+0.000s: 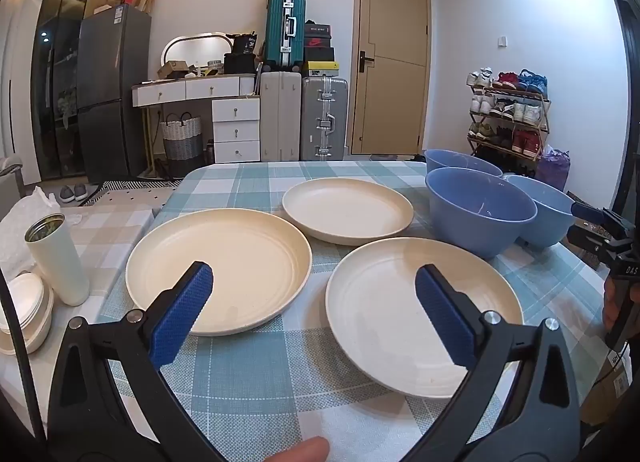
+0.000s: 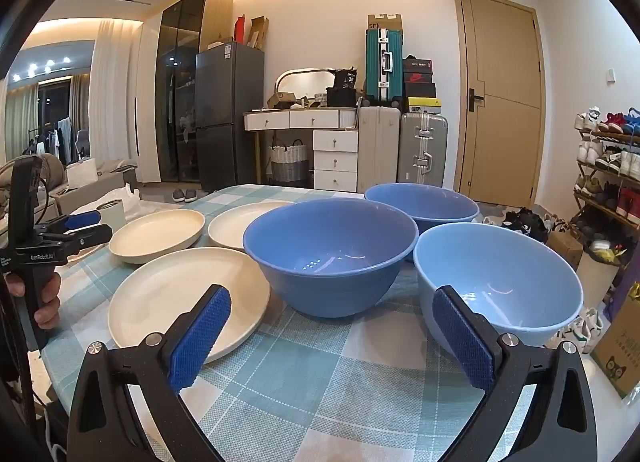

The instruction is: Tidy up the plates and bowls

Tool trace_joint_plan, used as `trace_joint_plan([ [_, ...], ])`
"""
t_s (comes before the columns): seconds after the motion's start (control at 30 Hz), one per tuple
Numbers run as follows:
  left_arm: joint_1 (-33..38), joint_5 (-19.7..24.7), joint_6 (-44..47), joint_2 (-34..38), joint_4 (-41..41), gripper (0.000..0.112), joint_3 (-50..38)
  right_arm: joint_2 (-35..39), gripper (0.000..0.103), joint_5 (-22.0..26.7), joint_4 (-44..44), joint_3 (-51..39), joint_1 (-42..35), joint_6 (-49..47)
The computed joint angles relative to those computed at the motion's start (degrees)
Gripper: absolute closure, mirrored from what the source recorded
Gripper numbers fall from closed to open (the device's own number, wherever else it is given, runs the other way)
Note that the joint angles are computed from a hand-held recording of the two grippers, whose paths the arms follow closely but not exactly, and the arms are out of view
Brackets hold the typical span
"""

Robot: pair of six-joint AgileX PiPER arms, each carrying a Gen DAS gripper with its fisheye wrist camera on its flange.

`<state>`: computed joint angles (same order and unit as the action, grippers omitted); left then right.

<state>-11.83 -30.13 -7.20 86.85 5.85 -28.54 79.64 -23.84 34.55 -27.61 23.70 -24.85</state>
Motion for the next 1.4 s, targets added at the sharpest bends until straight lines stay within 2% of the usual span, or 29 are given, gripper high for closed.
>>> trace_joint_plan([
  [1.4, -0.18, 1.00, 0.87, -0.11, -0.60, 0.012, -0.31, 0.36, 0.000, -1.27, -1.51, 0.31, 0.03, 1.51],
])
